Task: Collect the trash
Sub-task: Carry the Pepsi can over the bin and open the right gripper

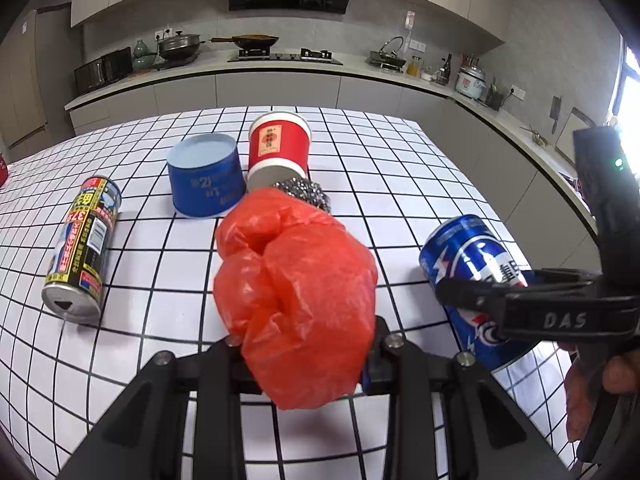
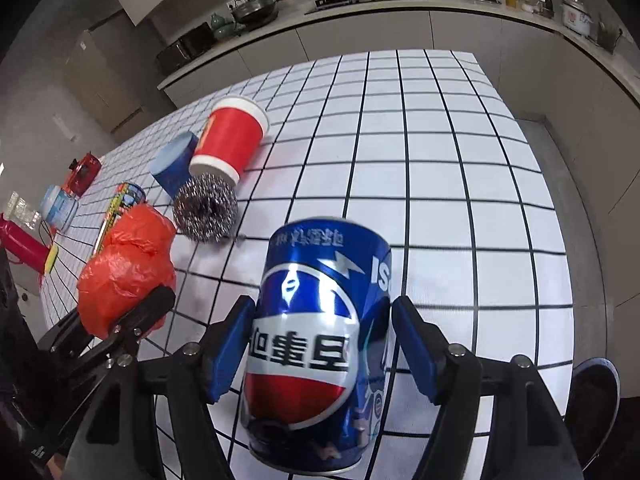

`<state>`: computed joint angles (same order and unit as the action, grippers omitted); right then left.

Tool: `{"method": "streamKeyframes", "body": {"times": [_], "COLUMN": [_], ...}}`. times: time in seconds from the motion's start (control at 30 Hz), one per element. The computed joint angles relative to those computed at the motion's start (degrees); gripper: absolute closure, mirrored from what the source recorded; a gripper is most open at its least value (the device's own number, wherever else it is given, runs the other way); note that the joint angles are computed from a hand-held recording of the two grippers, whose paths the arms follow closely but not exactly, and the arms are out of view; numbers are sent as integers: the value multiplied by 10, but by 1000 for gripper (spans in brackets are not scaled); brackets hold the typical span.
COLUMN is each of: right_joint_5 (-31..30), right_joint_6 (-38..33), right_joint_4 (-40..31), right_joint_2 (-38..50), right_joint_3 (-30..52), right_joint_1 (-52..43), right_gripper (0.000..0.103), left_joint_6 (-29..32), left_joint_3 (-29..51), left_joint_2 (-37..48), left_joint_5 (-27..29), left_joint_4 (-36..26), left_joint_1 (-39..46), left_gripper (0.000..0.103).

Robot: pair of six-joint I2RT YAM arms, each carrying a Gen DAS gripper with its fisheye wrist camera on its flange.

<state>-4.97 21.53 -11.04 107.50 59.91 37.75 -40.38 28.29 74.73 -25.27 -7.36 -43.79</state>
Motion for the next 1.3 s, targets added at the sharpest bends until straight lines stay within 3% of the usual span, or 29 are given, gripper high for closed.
{"method": "streamKeyframes", "body": {"times": [0.4, 0.73, 1.03, 1.3], "right_joint_5": [-2, -55, -196, -284], "right_joint_6": [-21, -91, -273, -492], "right_joint_4": [44, 24, -70, -154], "right_joint_2": [-103, -269, -362, -282], "right_joint_3": [-91, -202, -256, -216], "right_joint_1": [-9, -146, -432, -682], "right_gripper": [36, 36, 36, 36], "left_joint_6": [-61, -119, -154, -171], "left_joint_3": [37, 185, 401, 578], "left_joint_2": [39, 177, 340, 472], "left_joint_5": [-56, -104, -127, -125], "left_joint_4": [-16, -55, -130, -180], "left_joint_1": [-87, -185, -259, -297], "left_gripper": [71, 71, 71, 71]}}
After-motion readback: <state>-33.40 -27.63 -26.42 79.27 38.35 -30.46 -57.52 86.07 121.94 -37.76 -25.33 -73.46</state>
